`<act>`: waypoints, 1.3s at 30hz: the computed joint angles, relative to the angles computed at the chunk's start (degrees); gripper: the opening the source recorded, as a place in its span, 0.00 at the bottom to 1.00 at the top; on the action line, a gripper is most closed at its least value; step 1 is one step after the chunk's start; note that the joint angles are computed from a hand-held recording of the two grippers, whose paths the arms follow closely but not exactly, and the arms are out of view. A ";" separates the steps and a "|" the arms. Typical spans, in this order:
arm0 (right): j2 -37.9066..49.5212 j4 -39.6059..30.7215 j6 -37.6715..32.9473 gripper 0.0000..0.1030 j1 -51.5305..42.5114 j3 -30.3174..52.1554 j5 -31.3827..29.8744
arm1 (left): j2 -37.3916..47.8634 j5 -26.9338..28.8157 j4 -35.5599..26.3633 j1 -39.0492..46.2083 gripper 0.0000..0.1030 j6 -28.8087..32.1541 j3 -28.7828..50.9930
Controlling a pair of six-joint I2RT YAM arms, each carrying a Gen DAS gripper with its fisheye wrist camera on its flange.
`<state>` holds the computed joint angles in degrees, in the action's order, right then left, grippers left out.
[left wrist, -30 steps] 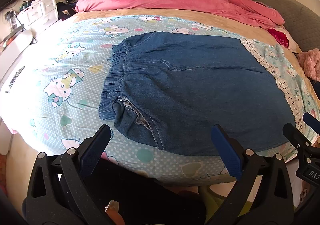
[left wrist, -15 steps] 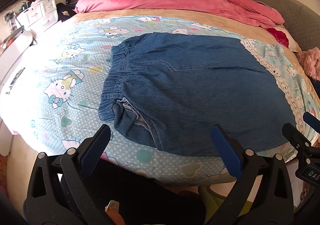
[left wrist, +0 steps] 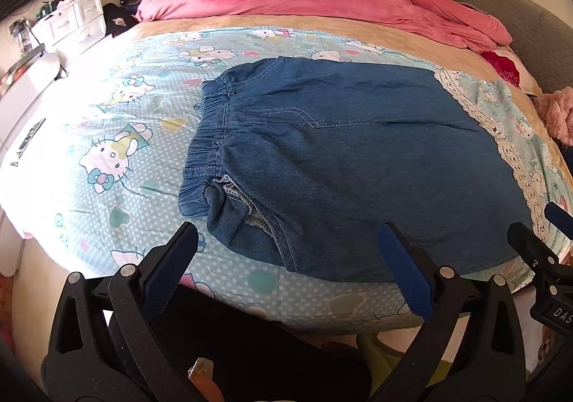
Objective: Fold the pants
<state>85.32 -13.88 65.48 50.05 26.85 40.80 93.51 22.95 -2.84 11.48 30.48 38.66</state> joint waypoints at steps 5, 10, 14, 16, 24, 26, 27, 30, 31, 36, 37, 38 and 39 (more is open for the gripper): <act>0.06 0.47 -0.36 0.96 -0.22 -0.11 -0.07 | 1.11 -0.18 0.27 0.04 0.92 -0.23 0.78; 0.78 2.39 -3.20 0.96 -2.20 0.43 -0.83 | 2.70 -0.96 0.34 -0.08 0.92 -0.97 2.68; 1.50 5.78 -8.84 0.96 -6.09 1.25 -2.57 | 5.08 -1.56 -0.23 -0.14 0.92 -1.85 5.74; 1.89 8.18 -12.69 0.96 -8.77 1.85 -3.54 | 6.91 -1.95 -1.10 -0.36 0.92 -2.26 8.08; 10.83 16.96 -31.63 0.96 -25.38 10.58 -15.89 | 17.08 -5.39 -5.37 -2.34 0.92 -5.61 21.54; 13.66 17.97 -34.71 0.96 -28.20 13.59 -18.11 | 20.39 -6.37 -6.98 -3.09 0.92 -6.86 26.37; 15.69 18.46 -36.84 0.96 -30.14 15.84 -20.18 | 21.97 -6.92 -7.96 -3.47 0.92 -7.29 28.78; 21.57 17.60 -41.50 0.96 -34.09 23.11 -23.59 | 27.05 -8.07 -11.21 -4.56 0.92 -8.61 36.95; 23.12 16.83 -42.37 0.96 -34.84 25.32 -23.80 | 28.35 -8.53 -11.64 -4.86 0.92 -8.93 38.99; 30.58 13.06 -49.43 0.96 -37.71 36.79 -26.47 | 35.98 -10.91 -16.50 -6.30 0.92 -9.80 51.28; 31.81 12.47 -50.41 0.96 -37.85 38.71 -26.50 | 37.71 -11.33 -17.84 -6.55 0.92 -9.75 54.09; 33.27 12.03 -52.26 0.96 -38.14 40.88 -27.17 | 39.14 -11.57 -18.81 -6.76 0.92 -9.66 56.41; 34.36 11.64 -53.41 0.96 -38.40 42.41 -27.33 | 40.31 -11.87 -19.58 -7.05 0.92 -9.61 58.29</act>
